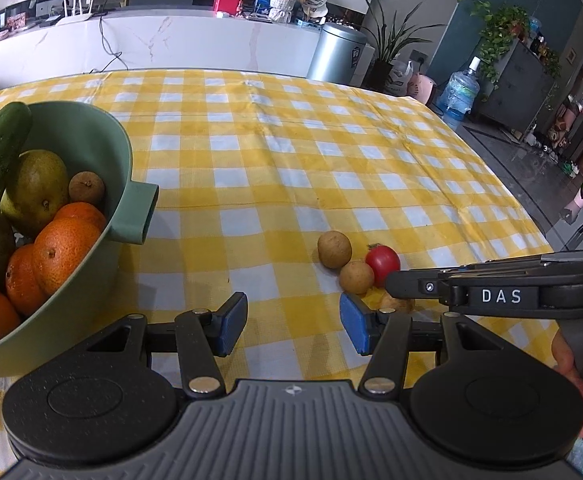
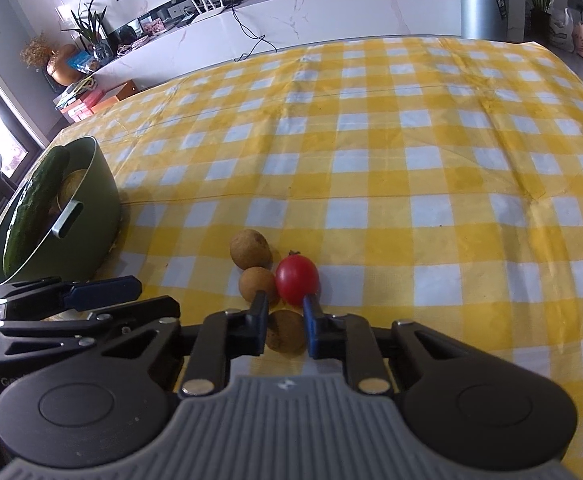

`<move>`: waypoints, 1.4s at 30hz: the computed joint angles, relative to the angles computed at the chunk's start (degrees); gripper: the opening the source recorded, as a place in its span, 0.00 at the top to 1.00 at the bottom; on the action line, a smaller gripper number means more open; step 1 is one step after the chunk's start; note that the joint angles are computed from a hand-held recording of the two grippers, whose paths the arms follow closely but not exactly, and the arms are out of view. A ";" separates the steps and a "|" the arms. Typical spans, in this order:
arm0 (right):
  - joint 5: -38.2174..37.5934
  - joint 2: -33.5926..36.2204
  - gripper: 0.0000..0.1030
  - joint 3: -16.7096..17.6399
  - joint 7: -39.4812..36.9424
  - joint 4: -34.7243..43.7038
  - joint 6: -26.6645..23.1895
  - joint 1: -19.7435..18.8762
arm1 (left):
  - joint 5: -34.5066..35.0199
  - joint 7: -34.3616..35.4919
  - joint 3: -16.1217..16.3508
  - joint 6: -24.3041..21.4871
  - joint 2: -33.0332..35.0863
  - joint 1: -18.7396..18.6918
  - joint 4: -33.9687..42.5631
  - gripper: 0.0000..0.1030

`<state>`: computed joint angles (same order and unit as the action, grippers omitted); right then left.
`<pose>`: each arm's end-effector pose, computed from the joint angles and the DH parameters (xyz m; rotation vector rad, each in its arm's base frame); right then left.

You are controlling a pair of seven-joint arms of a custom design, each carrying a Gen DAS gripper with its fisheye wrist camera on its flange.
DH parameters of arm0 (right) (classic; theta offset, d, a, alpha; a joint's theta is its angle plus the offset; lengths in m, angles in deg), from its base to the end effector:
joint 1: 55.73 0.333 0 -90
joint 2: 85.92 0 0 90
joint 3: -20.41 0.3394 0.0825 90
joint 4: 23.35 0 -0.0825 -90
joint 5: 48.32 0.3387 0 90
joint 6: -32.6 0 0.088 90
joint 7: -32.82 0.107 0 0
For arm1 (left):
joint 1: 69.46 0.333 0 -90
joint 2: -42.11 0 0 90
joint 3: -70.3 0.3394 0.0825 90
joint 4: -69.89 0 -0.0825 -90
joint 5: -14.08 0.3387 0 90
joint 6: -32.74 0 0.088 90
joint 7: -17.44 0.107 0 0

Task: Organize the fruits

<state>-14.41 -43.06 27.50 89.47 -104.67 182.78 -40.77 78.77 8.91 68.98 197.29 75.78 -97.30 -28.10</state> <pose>0.7010 0.2426 0.3445 -2.1246 1.3172 -0.0401 0.5664 -0.3712 0.3408 -2.0262 1.6609 -0.8973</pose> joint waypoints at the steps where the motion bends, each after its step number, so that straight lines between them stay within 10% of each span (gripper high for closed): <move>1: 0.17 -0.03 0.86 -0.02 0.18 -0.07 0.08 -0.06 | 0.22 0.11 0.08 -0.01 -0.07 -0.08 -0.09 0.39; 11: 4.15 0.06 0.81 1.02 4.30 -0.11 0.67 -2.12 | 2.52 1.24 0.46 1.39 1.46 -0.60 1.91 0.41; 30: 10.46 1.02 0.78 3.13 2.71 1.18 -0.34 -4.57 | -13.95 20.85 -1.53 1.06 11.51 -2.34 14.78 0.59; 42: 9.47 1.52 0.78 3.02 0.86 2.03 -1.38 -4.06 | -14.17 16.89 1.78 -0.42 11.07 -5.19 14.79 0.72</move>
